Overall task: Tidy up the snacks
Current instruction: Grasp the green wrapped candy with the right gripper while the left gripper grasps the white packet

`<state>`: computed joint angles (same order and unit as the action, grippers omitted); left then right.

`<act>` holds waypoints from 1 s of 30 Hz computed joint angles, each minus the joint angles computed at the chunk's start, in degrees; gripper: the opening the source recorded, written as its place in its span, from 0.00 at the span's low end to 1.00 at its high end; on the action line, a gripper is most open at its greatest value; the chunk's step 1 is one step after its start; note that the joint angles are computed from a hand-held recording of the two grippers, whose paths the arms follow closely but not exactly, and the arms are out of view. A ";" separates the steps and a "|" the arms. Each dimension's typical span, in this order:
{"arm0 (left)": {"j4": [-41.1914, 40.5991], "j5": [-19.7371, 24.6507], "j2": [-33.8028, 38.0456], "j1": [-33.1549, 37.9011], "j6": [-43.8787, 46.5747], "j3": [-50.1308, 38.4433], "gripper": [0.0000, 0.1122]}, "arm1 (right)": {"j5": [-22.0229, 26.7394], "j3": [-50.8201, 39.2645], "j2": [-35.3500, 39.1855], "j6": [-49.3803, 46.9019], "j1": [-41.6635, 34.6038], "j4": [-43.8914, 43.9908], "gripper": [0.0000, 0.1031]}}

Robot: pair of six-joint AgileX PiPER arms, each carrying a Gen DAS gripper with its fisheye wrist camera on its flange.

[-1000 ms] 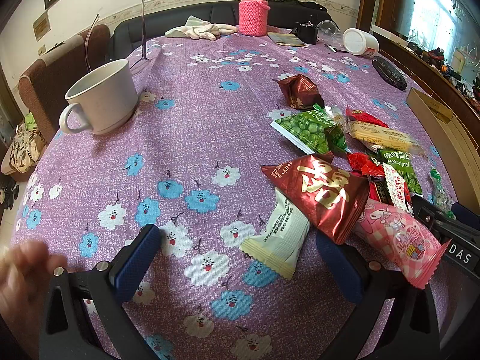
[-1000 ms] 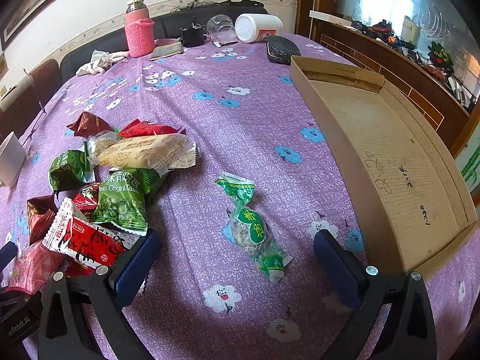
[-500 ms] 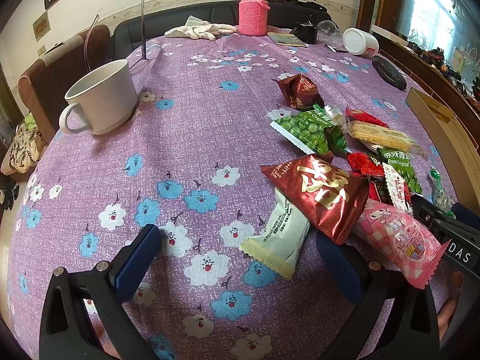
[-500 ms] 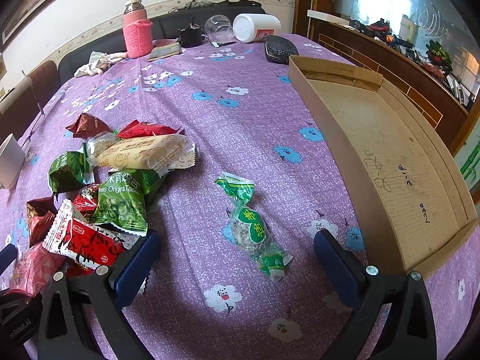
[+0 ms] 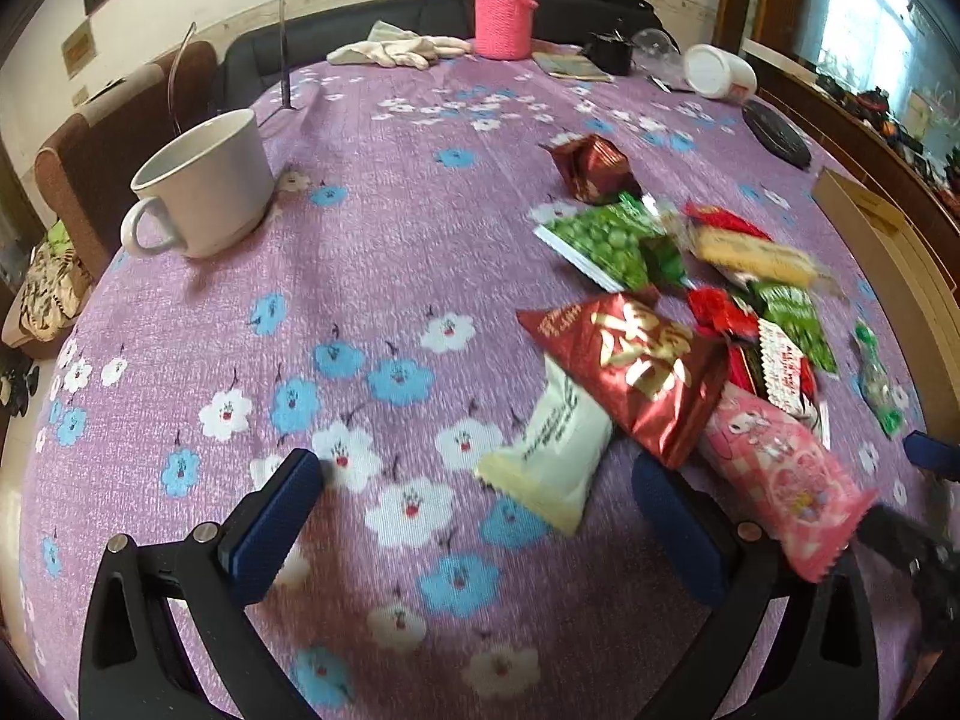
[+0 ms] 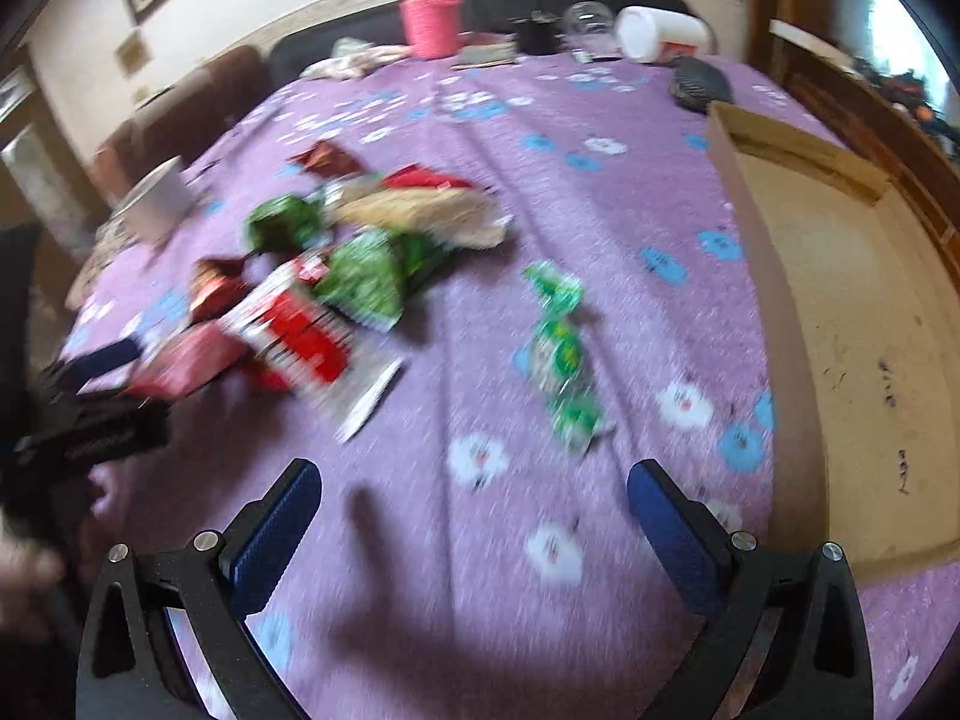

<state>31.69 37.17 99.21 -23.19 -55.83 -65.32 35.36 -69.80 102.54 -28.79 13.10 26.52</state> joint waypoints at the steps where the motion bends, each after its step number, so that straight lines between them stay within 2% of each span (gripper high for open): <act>1: -0.32 -1.03 -1.23 0.15 -0.08 1.30 0.92 | 0.19 0.75 -0.57 -1.49 -0.13 0.38 1.00; 3: -0.37 -5.95 -6.53 0.49 -1.68 6.89 0.92 | 0.11 3.47 -2.36 -8.22 -1.10 4.85 1.00; 5: -1.35 -6.62 -8.95 0.26 -0.40 8.85 0.92 | 0.21 6.95 -4.40 -17.08 -3.26 13.63 1.00; 7: -0.60 -8.94 -12.73 -0.43 -0.72 12.41 0.86 | 1.44 8.10 -5.06 -22.51 -4.62 18.82 1.00; 10: -0.08 -8.36 -14.90 -1.78 -0.94 13.76 0.72 | 1.59 8.40 -5.22 -26.01 -4.84 21.92 1.00; 12: 0.22 -7.68 -14.42 -2.40 0.01 13.39 0.53 | 3.57 9.72 -5.60 -30.78 -6.45 28.81 1.00; 14: -3.04 -8.15 -13.81 -1.63 2.77 12.92 0.44 | 7.56 10.84 -5.53 -35.61 -8.92 37.76 1.00; 16: -6.04 -8.78 -13.37 -0.56 6.13 12.36 0.44 | 10.89 10.73 -5.33 -35.74 -10.80 41.66 0.99; 18: -7.07 -8.70 -12.68 0.27 8.39 11.03 0.44 | 12.12 9.11 -5.59 -33.81 -11.73 40.19 0.98; 20: -8.64 -8.94 -11.42 1.42 12.21 9.16 0.44 | 9.70 6.89 -6.26 -28.83 -10.70 34.08 0.98; 21: -10.41 -8.50 -9.91 2.41 15.21 7.44 0.44 | 7.72 5.30 -6.59 -24.55 -9.84 28.96 0.92; 22: -11.25 -8.38 -8.90 2.97 16.63 6.47 0.44 | 6.34 4.48 -6.86 -21.93 -9.68 26.13 0.75; 23: -12.46 -8.28 -7.64 3.63 18.38 5.36 0.43 | 5.13 3.13 -6.52 -17.65 -9.23 21.82 0.65; 24: -14.03 -8.31 -6.45 4.13 20.65 4.37 0.38 | 5.37 1.27 -5.37 -13.98 -9.18 18.26 0.59; 27: -15.90 -8.58 -3.97 4.29 24.25 2.37 0.32 | 8.35 -3.17 -1.76 -12.05 -9.32 15.38 0.59; 29: -15.95 -8.69 -3.17 4.18 25.02 1.75 0.27 | 6.39 -4.56 -0.68 -9.12 -7.89 11.60 0.56; 30: -15.59 -8.44 -2.39 4.06 25.14 0.98 0.27 | 5.77 -5.62 0.11 -7.89 -7.08 9.84 0.51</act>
<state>16.10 28.73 96.82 -19.13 -30.70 -64.33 41.12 -75.43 102.65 -36.68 6.02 36.37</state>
